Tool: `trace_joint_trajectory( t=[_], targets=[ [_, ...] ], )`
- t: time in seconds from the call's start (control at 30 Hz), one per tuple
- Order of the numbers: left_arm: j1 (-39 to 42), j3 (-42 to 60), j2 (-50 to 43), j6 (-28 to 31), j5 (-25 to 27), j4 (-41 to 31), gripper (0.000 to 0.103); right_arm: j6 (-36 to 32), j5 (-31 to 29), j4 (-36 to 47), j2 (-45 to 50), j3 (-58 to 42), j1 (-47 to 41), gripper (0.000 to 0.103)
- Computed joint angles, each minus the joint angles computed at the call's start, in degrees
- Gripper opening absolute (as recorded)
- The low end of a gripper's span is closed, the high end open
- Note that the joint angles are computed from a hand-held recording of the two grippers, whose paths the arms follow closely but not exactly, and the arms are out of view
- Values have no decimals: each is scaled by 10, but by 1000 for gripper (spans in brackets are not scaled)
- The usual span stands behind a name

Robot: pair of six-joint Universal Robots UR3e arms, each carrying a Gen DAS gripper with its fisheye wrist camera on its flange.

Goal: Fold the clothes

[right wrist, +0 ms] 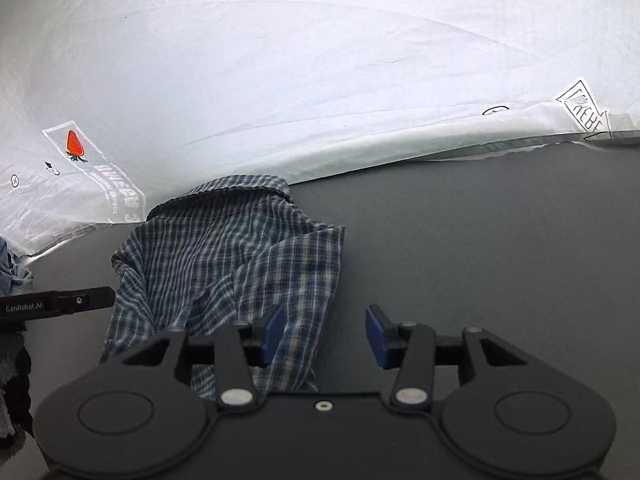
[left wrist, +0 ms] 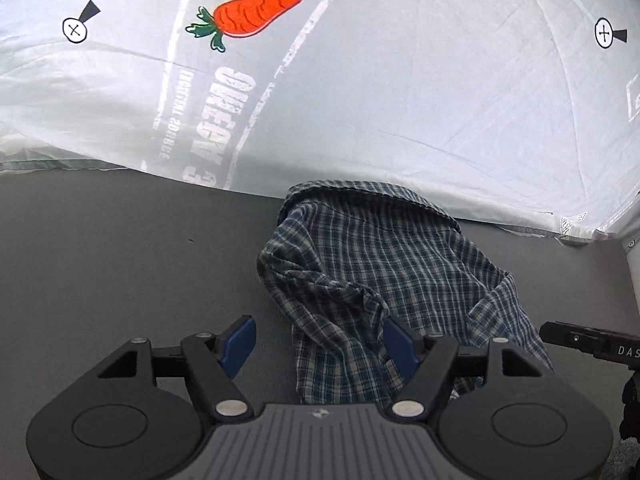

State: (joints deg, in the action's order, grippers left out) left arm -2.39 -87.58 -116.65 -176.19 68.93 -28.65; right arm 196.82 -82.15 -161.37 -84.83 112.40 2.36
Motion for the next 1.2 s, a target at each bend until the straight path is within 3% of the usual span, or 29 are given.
trace_joint_trajectory(
  t=[0.07,0.1,0.13,0.17,0.23,0.37,0.47,0.53,0.57,0.63,0.67,0.8,0.87,1.0,1.07,1.13,1.2],
  targets=[
    [-8,19,-34,7,5,25,58,4,15,-24,50,-24,-2,45],
    [-14,24,-48,4,13,41,23,2,20,-31,67,-32,-2,32],
    [-20,25,-56,5,23,56,8,-1,21,-39,90,-47,4,21],
    [-27,27,-63,8,32,69,7,-5,13,-49,107,-60,12,1],
    [-42,31,-74,24,55,92,6,-16,-31,-77,139,-88,40,1],
    [-51,28,-85,29,69,124,7,-52,-70,-50,204,-174,71,0],
    [-49,42,-82,13,76,97,14,-79,-116,-49,240,-202,99,2],
    [-52,51,-66,8,90,64,27,-91,-147,4,232,-229,112,4],
    [-49,30,-37,-1,86,62,34,-93,-165,8,223,-228,119,8],
    [-36,-32,32,-25,67,75,58,-94,-201,-4,176,-197,136,29],
    [-29,-60,67,-36,56,78,63,-85,-217,-11,145,-175,147,48],
    [-20,-192,234,-57,34,56,67,-22,-231,19,3,-75,202,45],
    [-38,-265,327,-34,45,19,67,22,-239,48,-47,-34,249,42],
    [-140,-384,476,-55,139,-43,68,140,-311,175,-103,2,404,37],
    [-192,-425,520,-72,182,-76,68,207,-347,242,-107,0,484,37],
    [-289,-451,541,-102,283,-102,68,264,-368,300,-101,-8,551,37],
    [-335,-477,579,-125,316,-132,68,316,-388,371,-86,-30,616,38]
  ],
)
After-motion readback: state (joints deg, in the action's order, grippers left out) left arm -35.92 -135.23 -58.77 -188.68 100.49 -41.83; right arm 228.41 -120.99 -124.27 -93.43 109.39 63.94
